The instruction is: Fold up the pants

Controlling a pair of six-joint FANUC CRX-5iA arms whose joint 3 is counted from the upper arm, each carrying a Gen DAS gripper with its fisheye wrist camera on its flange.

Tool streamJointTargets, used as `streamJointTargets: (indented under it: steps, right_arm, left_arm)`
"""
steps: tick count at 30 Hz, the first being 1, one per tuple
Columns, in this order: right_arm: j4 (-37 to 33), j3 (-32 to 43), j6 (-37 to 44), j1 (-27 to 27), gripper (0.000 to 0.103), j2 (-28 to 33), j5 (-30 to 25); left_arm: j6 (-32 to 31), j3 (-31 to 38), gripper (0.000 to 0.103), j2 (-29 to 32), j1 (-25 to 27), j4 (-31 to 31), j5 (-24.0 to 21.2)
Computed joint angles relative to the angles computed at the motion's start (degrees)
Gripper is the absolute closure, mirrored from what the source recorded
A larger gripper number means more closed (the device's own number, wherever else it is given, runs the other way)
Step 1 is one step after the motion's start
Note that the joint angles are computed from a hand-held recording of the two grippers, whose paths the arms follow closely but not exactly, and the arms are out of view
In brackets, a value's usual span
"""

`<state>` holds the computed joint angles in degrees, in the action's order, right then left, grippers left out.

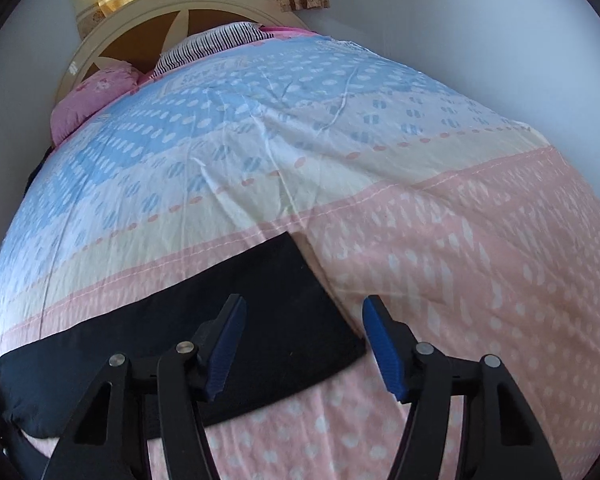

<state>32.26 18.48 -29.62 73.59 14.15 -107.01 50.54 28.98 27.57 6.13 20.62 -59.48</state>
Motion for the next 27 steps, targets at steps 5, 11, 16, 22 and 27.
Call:
streamJointTargets:
  steps: [5, 11, 16, 22, 27]
  right_arm:
    - [-1.6, -6.5, -0.6, -4.1, 0.040, -4.5, 7.3]
    - [-2.8, -11.5, 2.3, -8.7, 0.040, -6.4, 16.7]
    - [-2.2, -10.1, 5.5, -8.4, 0.093, -5.3, 16.7]
    - [7.2, -11.0, 0.0, -0.8, 0.095, -7.0, 13.2]
    - [14.3, -9.8, -5.5, 7.7, 0.096, -7.0, 6.7]
  left_arm:
    - [1.0, -0.1, 0.087, -0.3, -0.6, -2.2, 1.1]
    - [3.7, 1.5, 0.079, -0.1, -1.4, -5.7, 0.6]
    - [-1.4, -0.3, 0.092, -1.5, -2.0, -6.2, 2.3]
    - [-7.4, -7.3, 0.092, -5.7, 0.9, 4.3, 6.5]
    - [-14.8, -14.8, 0.092, -9.9, 5.3, 19.3, 5.8]
